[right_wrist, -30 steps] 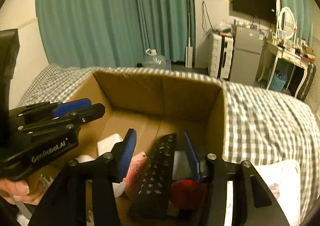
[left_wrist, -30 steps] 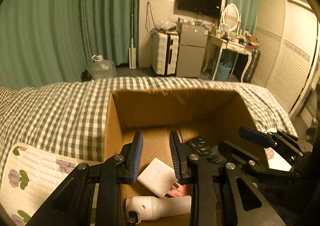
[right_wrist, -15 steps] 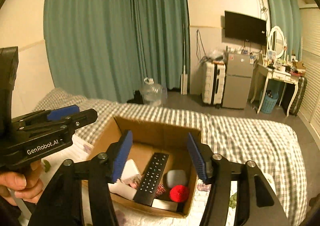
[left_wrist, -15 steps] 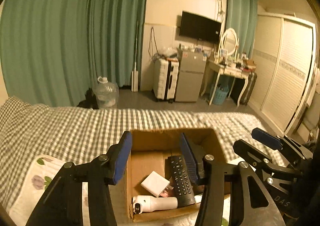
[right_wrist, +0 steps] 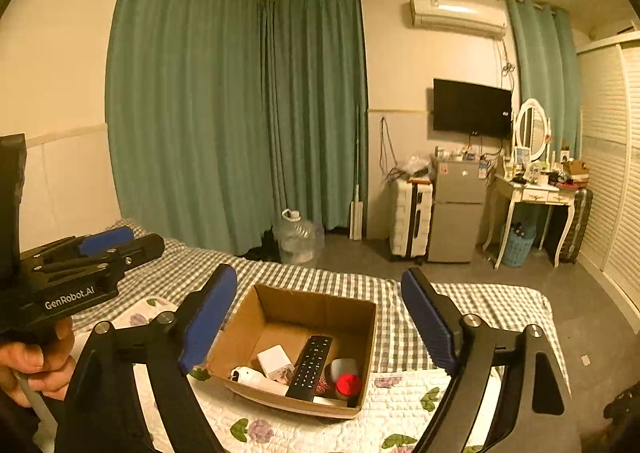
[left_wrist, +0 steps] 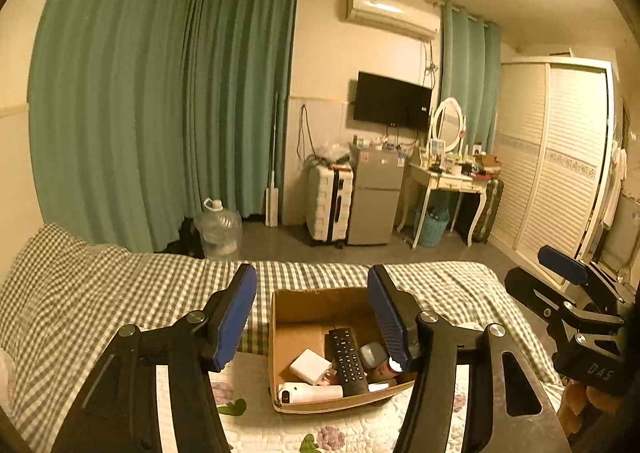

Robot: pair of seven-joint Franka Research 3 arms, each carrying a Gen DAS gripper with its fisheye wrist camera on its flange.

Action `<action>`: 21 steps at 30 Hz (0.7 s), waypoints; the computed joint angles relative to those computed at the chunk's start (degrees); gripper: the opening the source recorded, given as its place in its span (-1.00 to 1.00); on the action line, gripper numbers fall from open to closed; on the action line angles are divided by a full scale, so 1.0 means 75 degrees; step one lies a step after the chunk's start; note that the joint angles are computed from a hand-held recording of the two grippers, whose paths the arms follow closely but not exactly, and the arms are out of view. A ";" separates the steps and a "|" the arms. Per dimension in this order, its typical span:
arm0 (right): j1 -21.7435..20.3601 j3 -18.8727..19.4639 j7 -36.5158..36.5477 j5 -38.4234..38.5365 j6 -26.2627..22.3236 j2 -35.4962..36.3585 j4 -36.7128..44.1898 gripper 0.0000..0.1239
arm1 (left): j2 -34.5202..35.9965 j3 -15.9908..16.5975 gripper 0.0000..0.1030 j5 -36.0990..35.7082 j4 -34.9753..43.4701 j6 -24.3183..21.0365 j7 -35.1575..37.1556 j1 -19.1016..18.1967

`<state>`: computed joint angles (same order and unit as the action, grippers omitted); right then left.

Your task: Organize rigid objects

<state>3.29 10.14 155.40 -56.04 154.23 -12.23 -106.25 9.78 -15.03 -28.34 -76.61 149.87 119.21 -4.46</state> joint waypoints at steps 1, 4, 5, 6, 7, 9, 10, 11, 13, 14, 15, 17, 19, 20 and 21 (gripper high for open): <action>0.0010 0.0038 0.0074 -0.0041 -0.0056 -0.0129 -0.0079 0.42 | -0.0118 -0.0017 0.19 -0.0124 -0.0118 0.0041 0.0106 0.0044; -0.0029 0.0158 0.0200 -0.0075 -0.0123 -0.0426 -0.0257 0.46 | -0.0509 0.0025 0.22 -0.0521 -0.0573 0.0308 0.0530 0.0081; -0.0050 0.0232 0.0231 -0.0094 -0.0185 -0.0541 -0.0331 0.47 | -0.0622 0.0064 0.23 -0.0634 -0.0721 0.0409 0.0658 0.0066; -0.0080 0.0297 0.0245 -0.0101 -0.0235 -0.0606 -0.0370 0.49 | -0.0768 0.0105 0.23 -0.0794 -0.0925 0.0539 0.0830 0.0053; -0.0112 0.0392 0.0294 -0.0145 -0.0323 -0.0681 -0.0417 0.50 | -0.0913 0.0157 0.24 -0.0936 -0.1127 0.0613 0.0960 0.0021; -0.0144 0.0532 0.0357 -0.0181 -0.0457 -0.0805 -0.0525 0.50 | -0.1134 0.0288 0.24 -0.1174 -0.1446 0.0682 0.1181 -0.0068; -0.0134 0.0575 0.0331 -0.0141 -0.0517 -0.0867 -0.0576 0.50 | -0.1228 0.0353 0.24 -0.1308 -0.1600 0.0716 0.1303 -0.0120; -0.0130 0.0614 0.0322 -0.0105 -0.0554 -0.0911 -0.0638 0.50 | -0.1320 0.0417 0.24 -0.1422 -0.1760 0.0773 0.1408 -0.0176; -0.0149 0.0675 0.0354 -0.0050 -0.0570 -0.1032 -0.0808 0.50 | -0.1460 0.0531 0.24 -0.1630 -0.2058 0.0910 0.1627 -0.0298; -0.0172 0.0718 0.0401 -0.0040 -0.0578 -0.1062 -0.0871 0.51 | -0.1506 0.0580 0.24 -0.1732 -0.2190 0.0972 0.1742 -0.0361; -0.0198 0.0745 0.0456 -0.0043 -0.0556 -0.1096 -0.0954 0.51 | -0.1545 0.0632 0.24 -0.1816 -0.2283 0.0987 0.1840 -0.0413; -0.0227 0.0805 0.0532 -0.0009 -0.0550 -0.1118 -0.1076 0.52 | -0.1561 0.0708 0.24 -0.1869 -0.2397 0.0989 0.1896 -0.0495; -0.0237 0.0847 0.0574 0.0035 -0.0590 -0.1100 -0.1175 0.52 | -0.1571 0.0752 0.24 -0.1893 -0.2529 0.1034 0.1865 -0.0549; -0.0238 0.0865 0.0606 0.0040 -0.0603 -0.1079 -0.1243 0.52 | -0.1561 0.0761 0.24 -0.1899 -0.2599 0.1133 0.1862 -0.0573; -0.0237 0.0871 0.0615 0.0036 -0.0614 -0.1037 -0.1260 0.52 | -0.1570 0.0761 0.24 -0.1882 -0.2730 0.1301 0.1862 -0.0596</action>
